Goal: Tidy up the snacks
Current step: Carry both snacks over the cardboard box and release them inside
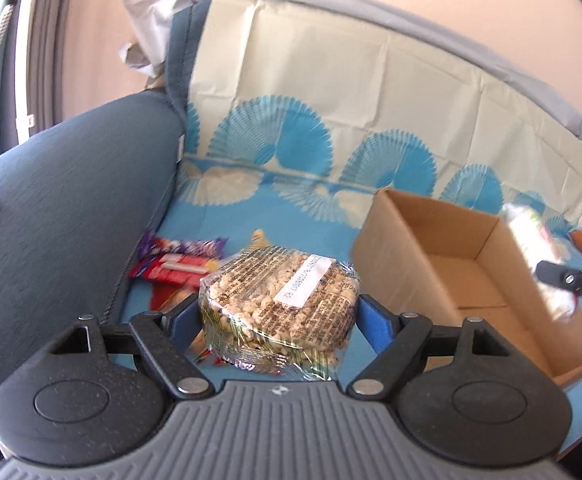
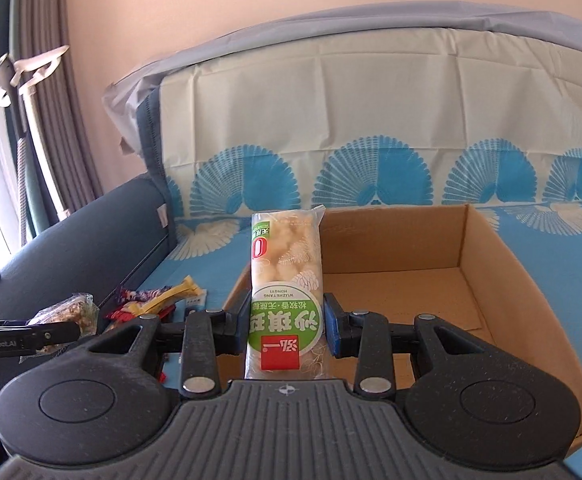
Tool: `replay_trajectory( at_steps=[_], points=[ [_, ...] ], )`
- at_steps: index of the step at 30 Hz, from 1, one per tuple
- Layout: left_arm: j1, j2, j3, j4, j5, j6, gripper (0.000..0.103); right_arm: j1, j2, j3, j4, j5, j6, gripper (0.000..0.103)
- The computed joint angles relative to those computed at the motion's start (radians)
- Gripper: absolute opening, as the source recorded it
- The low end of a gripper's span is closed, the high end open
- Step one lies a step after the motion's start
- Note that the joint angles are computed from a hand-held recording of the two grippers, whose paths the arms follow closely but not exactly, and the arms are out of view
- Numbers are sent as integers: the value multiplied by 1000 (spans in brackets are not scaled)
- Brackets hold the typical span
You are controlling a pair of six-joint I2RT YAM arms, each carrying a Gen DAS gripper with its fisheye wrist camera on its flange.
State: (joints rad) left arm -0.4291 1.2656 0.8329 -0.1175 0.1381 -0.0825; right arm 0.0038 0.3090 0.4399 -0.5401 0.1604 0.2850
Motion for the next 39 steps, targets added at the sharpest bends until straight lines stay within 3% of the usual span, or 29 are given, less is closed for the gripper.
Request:
replay_trajectory(
  at_steps=[6,13,17,28,39],
  points=[
    [-211,64,133,3,-101,-54,85,-387,-18,-6,-3,-287,-17,38],
    [-438,238,317,38,-195,-82,85,-771,23,-17,46,-488,-34,38],
    [-530,317,393,57,-251,-59,85,-904,50,-30,65,-524,-48,38],
    [-577,478,587,-88,-270,-91,85,-946,81,-35,84,-520,-70,38],
    [-593,502,628,-78,-303,-112,85,-961,58,-39,76,-530,-88,38]
  ],
)
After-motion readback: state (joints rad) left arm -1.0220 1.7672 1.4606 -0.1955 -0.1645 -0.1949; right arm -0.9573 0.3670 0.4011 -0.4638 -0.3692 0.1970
